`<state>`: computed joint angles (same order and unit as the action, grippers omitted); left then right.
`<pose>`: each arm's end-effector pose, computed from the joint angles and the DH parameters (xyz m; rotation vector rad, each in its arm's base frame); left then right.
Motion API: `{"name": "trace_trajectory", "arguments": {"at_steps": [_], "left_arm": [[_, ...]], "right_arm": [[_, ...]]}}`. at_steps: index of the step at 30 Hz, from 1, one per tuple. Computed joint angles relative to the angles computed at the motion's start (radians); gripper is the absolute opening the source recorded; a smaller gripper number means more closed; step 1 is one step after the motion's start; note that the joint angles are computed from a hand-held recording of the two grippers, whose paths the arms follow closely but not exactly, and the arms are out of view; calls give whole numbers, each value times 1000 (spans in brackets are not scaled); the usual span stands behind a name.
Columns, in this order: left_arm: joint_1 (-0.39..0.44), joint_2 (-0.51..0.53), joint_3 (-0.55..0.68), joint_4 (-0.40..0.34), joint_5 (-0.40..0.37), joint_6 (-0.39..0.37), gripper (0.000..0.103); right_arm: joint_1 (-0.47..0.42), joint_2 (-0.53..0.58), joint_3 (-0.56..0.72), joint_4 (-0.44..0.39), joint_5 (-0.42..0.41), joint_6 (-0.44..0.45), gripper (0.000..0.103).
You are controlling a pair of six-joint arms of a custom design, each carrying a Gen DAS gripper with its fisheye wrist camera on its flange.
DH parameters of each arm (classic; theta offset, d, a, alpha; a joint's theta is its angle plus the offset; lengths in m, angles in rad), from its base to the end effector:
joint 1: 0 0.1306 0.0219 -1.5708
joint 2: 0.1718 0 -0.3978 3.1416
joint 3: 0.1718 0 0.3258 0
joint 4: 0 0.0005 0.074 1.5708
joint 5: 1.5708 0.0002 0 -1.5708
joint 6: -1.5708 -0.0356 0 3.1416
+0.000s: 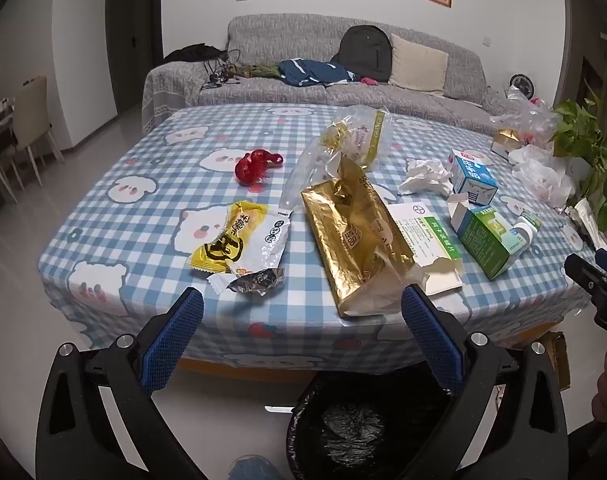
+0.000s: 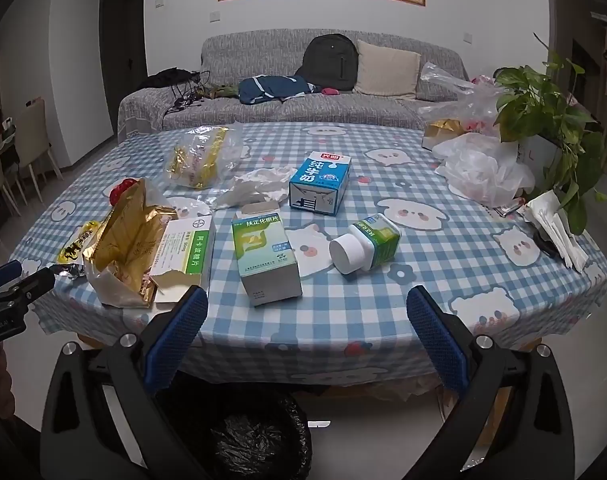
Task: Collect trash
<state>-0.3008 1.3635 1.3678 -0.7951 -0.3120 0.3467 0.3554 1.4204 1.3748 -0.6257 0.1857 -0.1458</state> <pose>0.3940 -0.1113 0.4527 -0.2022 2.3054 0.0423 0.4160 0.1469 0.4455 -0.1334 2.2253 0.0657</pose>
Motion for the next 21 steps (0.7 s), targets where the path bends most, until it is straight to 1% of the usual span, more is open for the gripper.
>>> {"name": "trace_trajectory", "arguments": {"at_steps": [1,8,9,10,15,16,21], "left_arm": [[0,0,1,-1,2,0,97],[13,2,11,-16,18,9,97],[-1,-1,5,-7,-11,10,97],[0,-5,-2,-1,-10,8,97],[0,-5,2,-7,-12,7,97],[1,-5,3,-8,-11,8,97],[0,-8,0,-3,-13,3,97]], "right_arm": [[0,3,6,-14,-3,-1,96],[6,3,2,-8,-5,0,96],[5,2,1,-7,-6,1,96],[18,9,11,-16,8,-4,96],[7,10,20,-26,-4,1,96],[9,2,-1,-11,2,4,96],[7,3,2,-15,-1,7,96]]}}
